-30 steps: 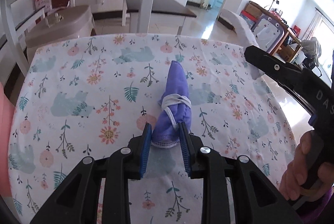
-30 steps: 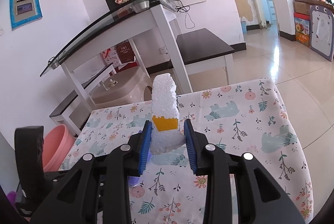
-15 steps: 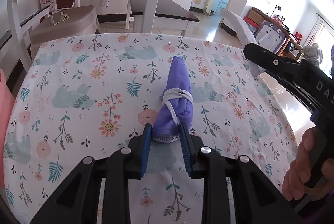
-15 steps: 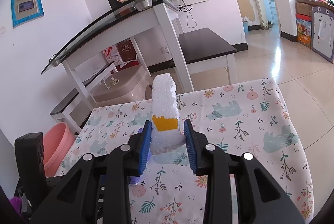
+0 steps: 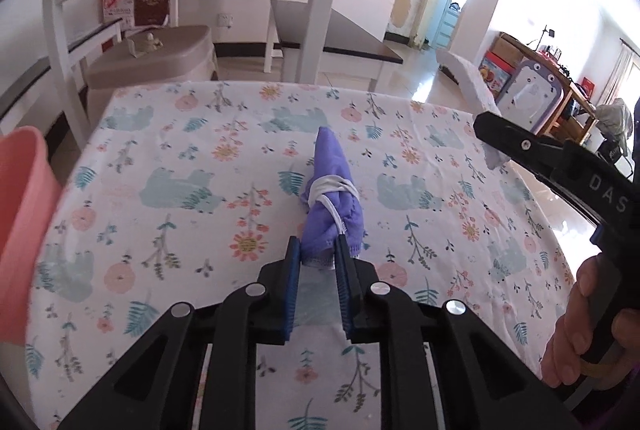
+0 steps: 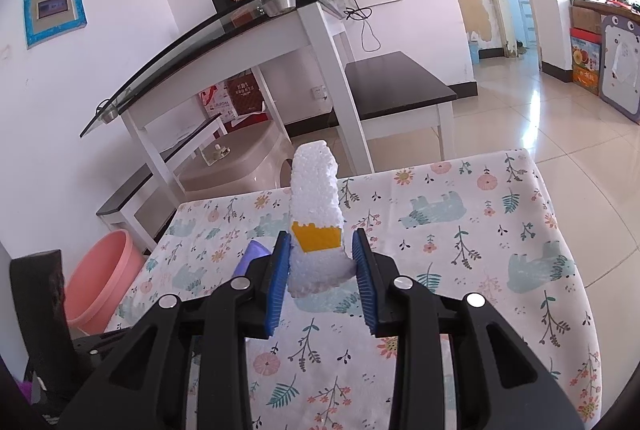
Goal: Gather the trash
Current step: 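Grasp the purple cloth bundle with the left tool and lift it, then carry the purple bundle and white foam over the pink bin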
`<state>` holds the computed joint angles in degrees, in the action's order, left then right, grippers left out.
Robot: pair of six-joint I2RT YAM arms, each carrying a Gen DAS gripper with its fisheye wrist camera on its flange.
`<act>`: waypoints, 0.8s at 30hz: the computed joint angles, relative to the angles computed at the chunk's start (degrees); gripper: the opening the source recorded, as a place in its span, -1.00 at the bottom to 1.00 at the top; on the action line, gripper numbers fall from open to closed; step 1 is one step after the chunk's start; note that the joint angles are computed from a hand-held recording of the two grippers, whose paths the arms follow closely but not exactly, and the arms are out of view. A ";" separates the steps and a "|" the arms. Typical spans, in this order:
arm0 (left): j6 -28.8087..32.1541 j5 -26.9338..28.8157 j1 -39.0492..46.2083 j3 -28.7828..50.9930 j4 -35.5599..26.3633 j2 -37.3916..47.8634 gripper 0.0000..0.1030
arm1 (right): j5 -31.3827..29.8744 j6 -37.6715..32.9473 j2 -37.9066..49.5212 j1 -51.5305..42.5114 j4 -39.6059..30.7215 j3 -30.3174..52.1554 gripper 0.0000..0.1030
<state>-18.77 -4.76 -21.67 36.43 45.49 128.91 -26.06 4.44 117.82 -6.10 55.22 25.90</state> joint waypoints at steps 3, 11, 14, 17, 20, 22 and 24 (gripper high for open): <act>0.61 -2.89 -0.66 -3.26 1.97 -2.89 -0.71 | -0.03 -0.57 0.01 0.40 0.12 -0.13 -0.37; 1.46 -7.44 -0.25 -10.12 3.31 -11.20 -0.72 | 0.62 -2.24 -0.51 1.67 1.22 -1.33 -0.37; 1.64 -9.41 -0.76 -12.43 3.43 -13.85 -0.72 | 0.57 -2.98 -0.72 2.03 1.31 -1.63 -0.37; 1.15 -11.66 -1.52 -14.50 3.67 -16.08 -0.72 | 1.24 -3.67 -0.73 2.82 1.29 -1.77 -0.37; 0.42 -13.07 -1.57 -16.38 3.74 -18.26 -0.72 | 2.06 -4.42 -0.87 4.02 1.87 -2.30 -0.37; -0.07 -13.64 -1.13 -17.96 4.14 -19.76 -0.72 | 2.92 -5.20 -0.91 5.11 2.29 -2.76 -0.37; -0.39 -13.96 -0.72 -19.08 4.25 -20.95 -0.72 | 3.59 -5.89 -1.11 6.25 2.49 -3.18 -0.37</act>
<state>-19.15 -18.73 -22.39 17.35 49.74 107.96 -22.46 -1.45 116.72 0.15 57.71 22.71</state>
